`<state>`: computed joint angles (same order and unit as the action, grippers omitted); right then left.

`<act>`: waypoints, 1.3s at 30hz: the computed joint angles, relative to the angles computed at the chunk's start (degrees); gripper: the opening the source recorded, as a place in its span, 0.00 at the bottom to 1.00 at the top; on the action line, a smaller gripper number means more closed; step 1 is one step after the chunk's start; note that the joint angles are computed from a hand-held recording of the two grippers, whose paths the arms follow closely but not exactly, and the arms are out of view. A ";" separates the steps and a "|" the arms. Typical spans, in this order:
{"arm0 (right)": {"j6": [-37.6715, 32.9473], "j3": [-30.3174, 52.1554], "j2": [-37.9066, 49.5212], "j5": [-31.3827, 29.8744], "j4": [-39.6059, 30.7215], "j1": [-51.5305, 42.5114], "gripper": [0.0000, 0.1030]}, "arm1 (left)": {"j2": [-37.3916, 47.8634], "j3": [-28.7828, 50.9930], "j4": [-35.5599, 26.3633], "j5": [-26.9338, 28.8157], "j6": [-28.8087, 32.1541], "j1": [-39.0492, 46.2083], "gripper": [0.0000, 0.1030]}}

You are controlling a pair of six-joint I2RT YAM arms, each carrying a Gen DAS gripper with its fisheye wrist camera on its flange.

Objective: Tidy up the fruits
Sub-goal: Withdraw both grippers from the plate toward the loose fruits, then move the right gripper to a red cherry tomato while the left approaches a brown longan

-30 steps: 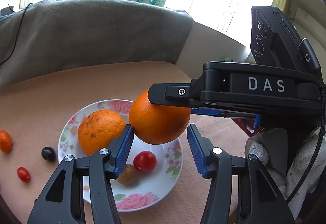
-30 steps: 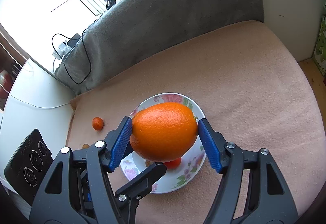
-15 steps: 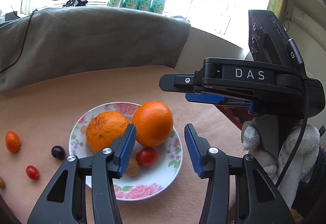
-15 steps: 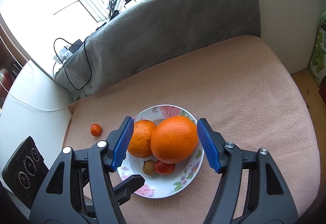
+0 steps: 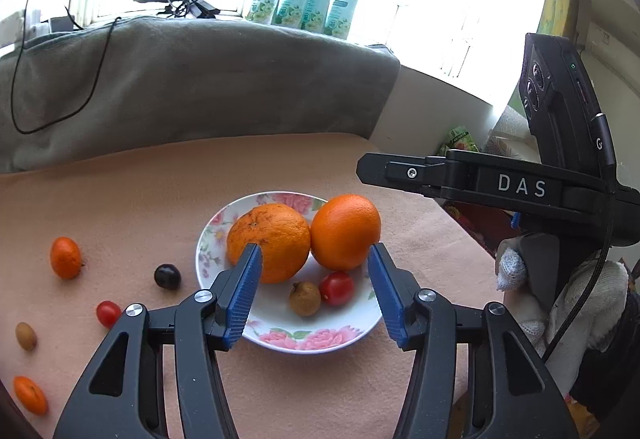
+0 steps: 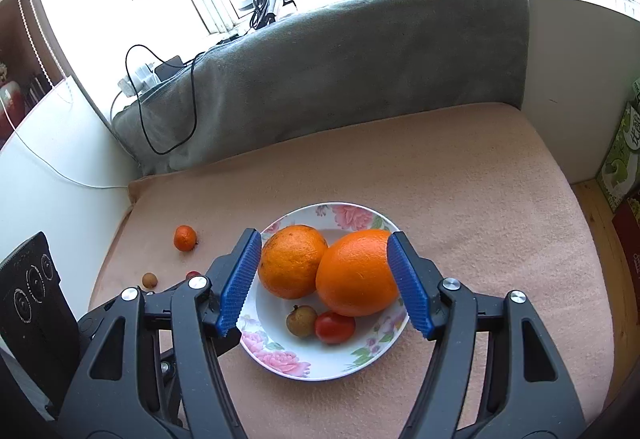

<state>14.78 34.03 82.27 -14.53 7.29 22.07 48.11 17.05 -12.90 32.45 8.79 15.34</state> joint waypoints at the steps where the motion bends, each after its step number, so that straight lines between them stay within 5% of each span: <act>1: -0.13 -0.36 -0.51 0.57 0.28 0.66 0.67 | -0.35 0.13 -0.88 0.88 0.92 1.55 0.55; 7: -0.11 -1.46 -2.04 2.54 1.37 4.88 0.67 | -2.20 0.60 -6.39 6.54 9.01 13.10 0.55; 10: 0.19 -2.44 -2.82 4.39 3.17 7.37 0.77 | -1.09 1.49 -9.17 10.49 14.92 21.01 0.55; 21: -0.64 1.05 -0.19 7.15 2.21 14.46 0.81 | 17.54 8.55 -14.37 17.00 38.26 48.68 0.55; 39: -1.76 13.19 16.35 10.16 0.64 26.38 0.80 | 40.74 18.70 -10.94 14.25 45.02 59.96 0.55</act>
